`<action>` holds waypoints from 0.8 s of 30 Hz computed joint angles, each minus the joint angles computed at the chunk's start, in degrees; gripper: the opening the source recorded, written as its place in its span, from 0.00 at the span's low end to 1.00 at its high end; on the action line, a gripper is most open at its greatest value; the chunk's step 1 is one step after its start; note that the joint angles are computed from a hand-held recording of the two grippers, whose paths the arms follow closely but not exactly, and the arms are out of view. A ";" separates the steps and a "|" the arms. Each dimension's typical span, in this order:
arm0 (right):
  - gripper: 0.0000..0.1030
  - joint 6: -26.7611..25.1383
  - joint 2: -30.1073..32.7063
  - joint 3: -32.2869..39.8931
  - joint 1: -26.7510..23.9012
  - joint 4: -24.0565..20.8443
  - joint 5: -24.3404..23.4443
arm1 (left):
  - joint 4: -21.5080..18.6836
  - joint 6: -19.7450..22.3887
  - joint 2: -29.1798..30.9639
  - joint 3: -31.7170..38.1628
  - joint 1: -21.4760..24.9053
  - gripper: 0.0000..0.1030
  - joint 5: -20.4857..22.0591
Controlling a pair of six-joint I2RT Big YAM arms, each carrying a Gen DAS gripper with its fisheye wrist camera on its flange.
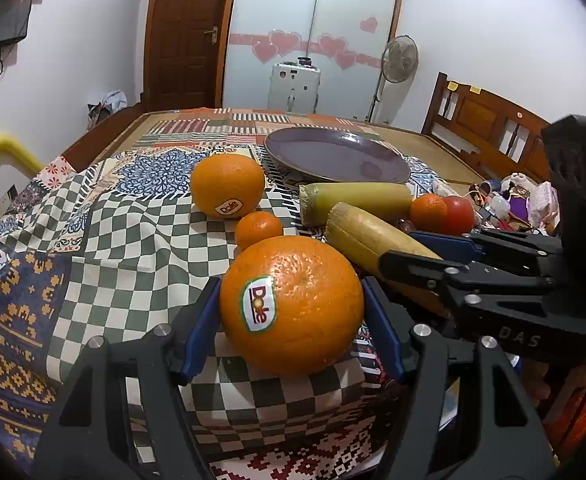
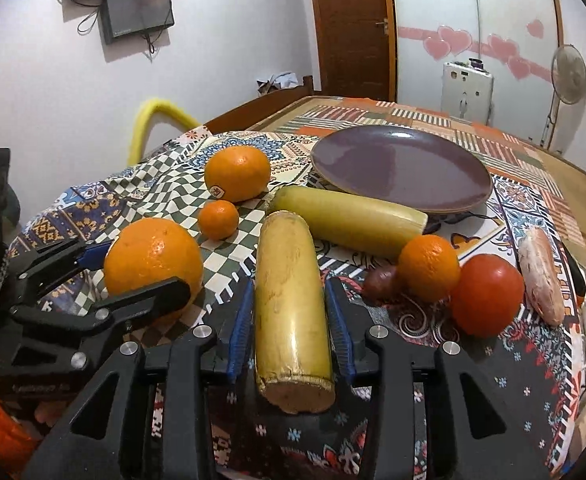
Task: Organize fruits
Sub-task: 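Close left tool on the Dole orange while right tool grasps and lifts the yellow gourd, then carry the Dole orange in left tool while right tool carries the gourd to the purple plate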
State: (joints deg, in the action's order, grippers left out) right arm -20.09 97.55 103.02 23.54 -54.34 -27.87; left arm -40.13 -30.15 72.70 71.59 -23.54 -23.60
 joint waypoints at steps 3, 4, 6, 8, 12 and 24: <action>0.35 -0.72 1.67 2.11 0.37 -2.85 -0.31 | -0.08 0.22 -0.03 0.01 0.02 0.66 0.12; 0.35 -0.93 1.97 2.43 0.48 -3.35 -0.29 | -0.07 0.28 -0.07 -0.02 0.07 0.66 0.26; 0.35 -1.52 2.43 2.87 0.81 -4.12 0.13 | 0.06 0.40 -0.12 -0.08 0.29 0.66 0.77; 0.34 -1.49 1.92 2.07 0.96 -2.91 0.92 | 0.01 0.34 -0.12 -0.08 0.28 0.66 0.77; 0.34 0.29 1.05 0.69 0.48 -1.56 0.45 | -0.16 0.48 -0.09 0.00 0.39 0.66 0.91; 0.34 4.94 -3.08 -1.25 -3.11 4.06 -2.48 | -1.23 1.75 0.66 3.16 -0.53 0.66 -0.88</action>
State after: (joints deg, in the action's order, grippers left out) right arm -15.15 94.47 101.76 20.43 -50.28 -30.34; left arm -41.36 -28.40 73.35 74.75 -24.07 -24.47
